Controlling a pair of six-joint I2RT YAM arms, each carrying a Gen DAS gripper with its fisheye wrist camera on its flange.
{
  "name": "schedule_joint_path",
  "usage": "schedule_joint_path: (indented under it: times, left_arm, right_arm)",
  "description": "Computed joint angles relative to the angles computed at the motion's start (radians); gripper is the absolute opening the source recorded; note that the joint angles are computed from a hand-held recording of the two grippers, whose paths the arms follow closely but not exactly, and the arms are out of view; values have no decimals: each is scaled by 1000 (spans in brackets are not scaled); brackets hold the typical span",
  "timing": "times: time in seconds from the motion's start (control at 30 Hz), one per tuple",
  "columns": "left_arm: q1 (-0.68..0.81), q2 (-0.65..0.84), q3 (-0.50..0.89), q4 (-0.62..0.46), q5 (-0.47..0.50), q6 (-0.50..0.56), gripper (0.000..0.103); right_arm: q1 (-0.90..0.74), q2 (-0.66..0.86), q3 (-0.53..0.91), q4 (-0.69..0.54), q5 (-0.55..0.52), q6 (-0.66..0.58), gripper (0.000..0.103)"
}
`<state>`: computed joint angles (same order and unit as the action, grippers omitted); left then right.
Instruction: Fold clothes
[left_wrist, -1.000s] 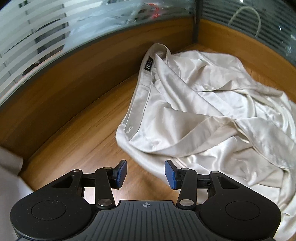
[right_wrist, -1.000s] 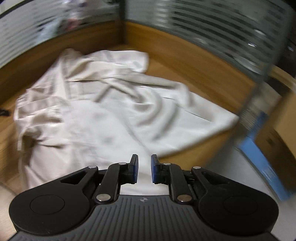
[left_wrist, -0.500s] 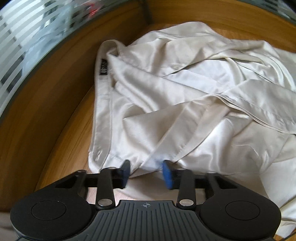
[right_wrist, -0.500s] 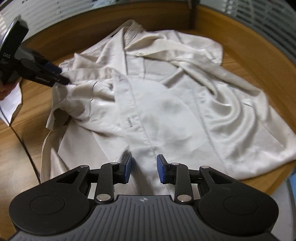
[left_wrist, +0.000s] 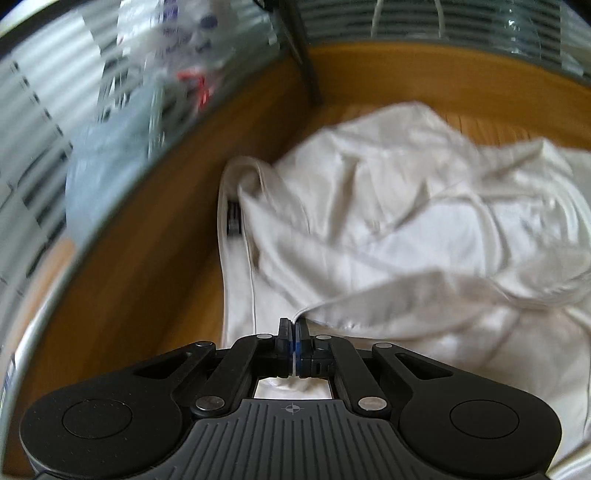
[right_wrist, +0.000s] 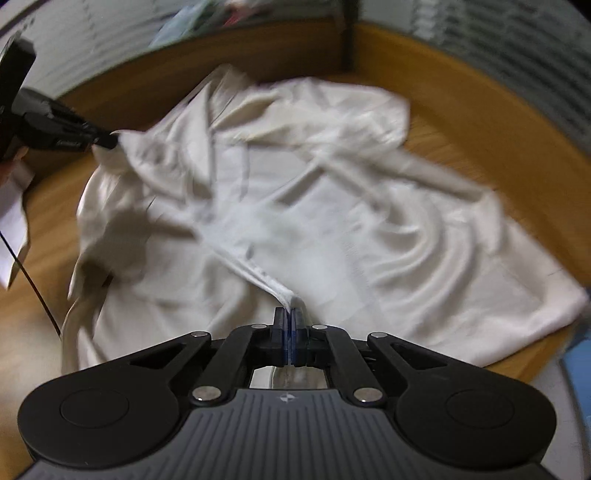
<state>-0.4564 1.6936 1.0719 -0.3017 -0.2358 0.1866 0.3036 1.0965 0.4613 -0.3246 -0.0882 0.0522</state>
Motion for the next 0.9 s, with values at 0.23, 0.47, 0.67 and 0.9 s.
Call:
schedule_joint_path:
  times: [0.23,0.47,0.67,0.9]
  left_arm:
    - [-41,202,280,-31,25,6,3]
    - [-86,352,510,-121,27,-29,25]
    - [-91,270,437,-134,48,-21,36]
    - [-87,86,233,-164,76,-65,42]
  right_arm:
    - [-218,54,80,-9,-37,-121,1]
    - [-324,171,137,1,-14,-158,2]
    - [-321,78,104,-33,-14,-118,16]
    - [-279,-103,67,-167,-79,-14,18]
